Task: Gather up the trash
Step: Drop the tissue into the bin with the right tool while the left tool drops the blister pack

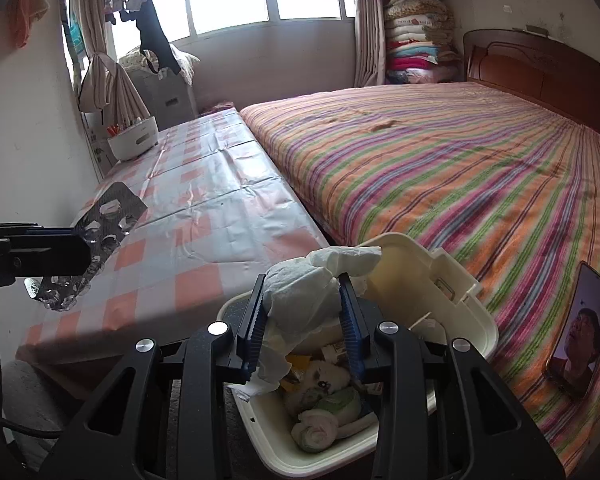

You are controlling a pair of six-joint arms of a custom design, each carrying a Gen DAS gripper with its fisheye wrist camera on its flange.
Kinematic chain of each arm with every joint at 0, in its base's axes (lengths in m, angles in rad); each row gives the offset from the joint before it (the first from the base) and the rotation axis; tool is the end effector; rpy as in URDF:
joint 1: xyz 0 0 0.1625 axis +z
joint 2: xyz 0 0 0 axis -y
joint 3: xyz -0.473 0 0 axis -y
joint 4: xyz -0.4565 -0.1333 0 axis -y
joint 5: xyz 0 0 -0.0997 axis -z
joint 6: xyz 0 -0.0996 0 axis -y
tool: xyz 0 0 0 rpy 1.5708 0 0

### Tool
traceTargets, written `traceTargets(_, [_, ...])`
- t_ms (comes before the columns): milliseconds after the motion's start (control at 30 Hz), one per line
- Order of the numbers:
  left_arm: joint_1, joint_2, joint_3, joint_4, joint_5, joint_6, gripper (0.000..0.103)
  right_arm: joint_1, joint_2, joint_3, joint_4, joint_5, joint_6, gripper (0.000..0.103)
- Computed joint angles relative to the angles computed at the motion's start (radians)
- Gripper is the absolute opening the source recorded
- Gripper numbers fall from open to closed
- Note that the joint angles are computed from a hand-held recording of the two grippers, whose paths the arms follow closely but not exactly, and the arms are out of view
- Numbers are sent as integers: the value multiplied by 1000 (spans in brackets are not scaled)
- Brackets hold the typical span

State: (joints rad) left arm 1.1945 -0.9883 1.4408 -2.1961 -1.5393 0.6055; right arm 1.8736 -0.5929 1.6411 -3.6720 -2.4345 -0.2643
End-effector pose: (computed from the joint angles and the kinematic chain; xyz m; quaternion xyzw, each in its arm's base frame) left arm -0.1620 -0.7812 0.2770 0.4684 0.8792 -0.0839 0.0255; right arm 0.2714 -0.6755 0.0858 0.0177 -0.8127 0.4633 0.3530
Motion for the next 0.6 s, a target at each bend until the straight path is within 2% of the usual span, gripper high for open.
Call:
traceTargets(433, [-39, 32, 5, 26, 3, 11, 29, -30, -34, 66, -33, 10, 73, 36])
traceTargets(533, [-41, 42, -2, 32, 9, 10, 29, -37, -42, 74, -28, 25, 92, 41])
traceTargets(600, [-43, 47, -5, 34, 16, 8, 29, -43, -50, 81, -38, 43, 101, 54])
